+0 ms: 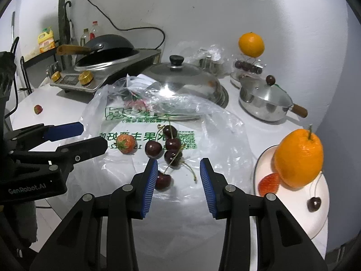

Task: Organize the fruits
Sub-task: 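Move both grippers back over the cherries and strawberry in the bag, then grasp a red strawberry with the left gripper while the right gripper grasps a dark cherry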

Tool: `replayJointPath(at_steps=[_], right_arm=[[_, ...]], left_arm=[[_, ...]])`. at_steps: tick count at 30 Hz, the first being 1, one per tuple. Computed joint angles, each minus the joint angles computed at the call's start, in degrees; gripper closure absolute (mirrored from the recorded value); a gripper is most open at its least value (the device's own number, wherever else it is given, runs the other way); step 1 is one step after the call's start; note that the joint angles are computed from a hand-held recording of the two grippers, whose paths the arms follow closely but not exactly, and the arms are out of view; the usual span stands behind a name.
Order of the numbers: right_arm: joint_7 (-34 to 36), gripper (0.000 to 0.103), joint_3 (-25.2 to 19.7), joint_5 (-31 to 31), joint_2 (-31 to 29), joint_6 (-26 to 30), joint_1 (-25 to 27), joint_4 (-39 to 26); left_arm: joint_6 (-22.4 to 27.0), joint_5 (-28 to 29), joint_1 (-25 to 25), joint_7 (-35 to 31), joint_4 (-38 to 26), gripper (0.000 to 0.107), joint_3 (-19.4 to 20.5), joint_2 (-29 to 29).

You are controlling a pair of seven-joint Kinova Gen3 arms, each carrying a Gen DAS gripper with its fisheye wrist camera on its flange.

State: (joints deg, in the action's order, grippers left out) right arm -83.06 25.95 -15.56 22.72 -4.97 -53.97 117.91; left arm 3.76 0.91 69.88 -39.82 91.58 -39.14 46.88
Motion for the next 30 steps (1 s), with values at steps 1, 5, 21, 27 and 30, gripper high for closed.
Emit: replayJointPath(at_steps=[1, 5, 21, 27, 30], right_arm=[[-0.11, 0.062, -0.9, 0.14, 0.24, 0.13, 0.73, -0.28], [-1.15, 0.062, -4.69, 1.14, 1.33, 0.74, 3.85, -1.55], [-9.51, 0.062, -12.27, 9.18, 5.64, 5.08, 11.08, -6.04], [-11.48, 0.062, -15.78, 12.13, 6.48, 5.18, 14.48, -6.55], [-11.72, 0.062, -17.22, 13.22, 6.81, 5.09, 16.02, -6.68]], left_arm=[[-0.06, 0.01, -0.12, -0.04, 0.19, 0.041, 0.09, -0.05], [0.04, 0.08, -0.86, -0.34, 0.54, 0.041, 0.67, -0.02], [0.29, 0.85, -1.9, -0.98, 0.76, 0.041, 1.02, 0.23], [1.83, -0.65, -2.03, -0.07, -0.57, 0.041, 1.14, 0.57], [2.78, -1.93, -2.06, 0.77, -1.66, 0.041, 1.15, 0.89]])
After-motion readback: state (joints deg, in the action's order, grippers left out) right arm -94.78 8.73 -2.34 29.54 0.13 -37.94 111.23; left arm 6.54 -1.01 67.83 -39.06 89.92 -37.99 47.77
